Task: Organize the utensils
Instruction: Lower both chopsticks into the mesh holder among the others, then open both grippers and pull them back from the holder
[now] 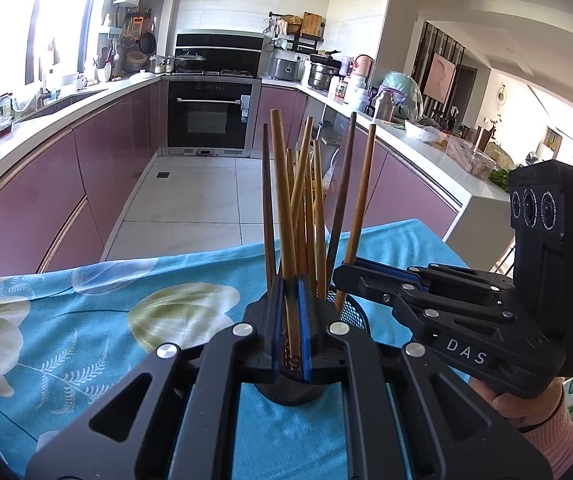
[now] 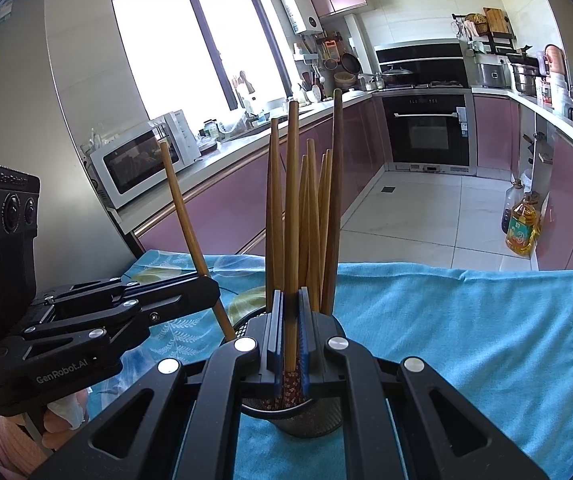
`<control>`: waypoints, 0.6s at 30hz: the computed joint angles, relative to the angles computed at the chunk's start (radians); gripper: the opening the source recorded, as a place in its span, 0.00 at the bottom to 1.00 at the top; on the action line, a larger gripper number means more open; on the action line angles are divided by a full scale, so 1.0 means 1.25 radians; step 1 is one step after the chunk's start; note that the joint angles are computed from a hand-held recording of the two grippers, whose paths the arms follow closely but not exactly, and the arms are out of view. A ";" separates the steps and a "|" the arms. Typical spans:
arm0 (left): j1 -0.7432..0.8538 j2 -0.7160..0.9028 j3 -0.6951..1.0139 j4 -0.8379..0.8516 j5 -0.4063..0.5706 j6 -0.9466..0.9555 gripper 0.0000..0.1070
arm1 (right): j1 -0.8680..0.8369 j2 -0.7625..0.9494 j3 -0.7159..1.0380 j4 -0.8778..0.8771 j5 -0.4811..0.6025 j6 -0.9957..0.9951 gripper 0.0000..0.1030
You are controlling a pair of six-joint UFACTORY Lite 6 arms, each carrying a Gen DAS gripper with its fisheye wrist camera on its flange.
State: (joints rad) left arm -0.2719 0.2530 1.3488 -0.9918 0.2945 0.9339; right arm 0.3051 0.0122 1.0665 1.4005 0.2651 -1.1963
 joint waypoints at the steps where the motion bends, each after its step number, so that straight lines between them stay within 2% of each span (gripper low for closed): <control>1: 0.002 0.008 0.007 0.001 0.004 -0.001 0.07 | 0.000 0.003 0.002 0.000 0.000 0.000 0.06; 8: 0.028 0.072 0.062 -0.008 0.056 0.006 0.07 | 0.000 0.021 0.018 -0.017 -0.001 0.021 0.08; 16: 0.030 0.067 0.029 -0.081 0.045 0.085 0.07 | 0.002 0.020 0.010 -0.008 -0.002 0.018 0.08; 18: 0.034 0.059 0.014 -0.113 0.045 0.116 0.10 | 0.002 0.015 0.003 -0.006 -0.001 0.015 0.09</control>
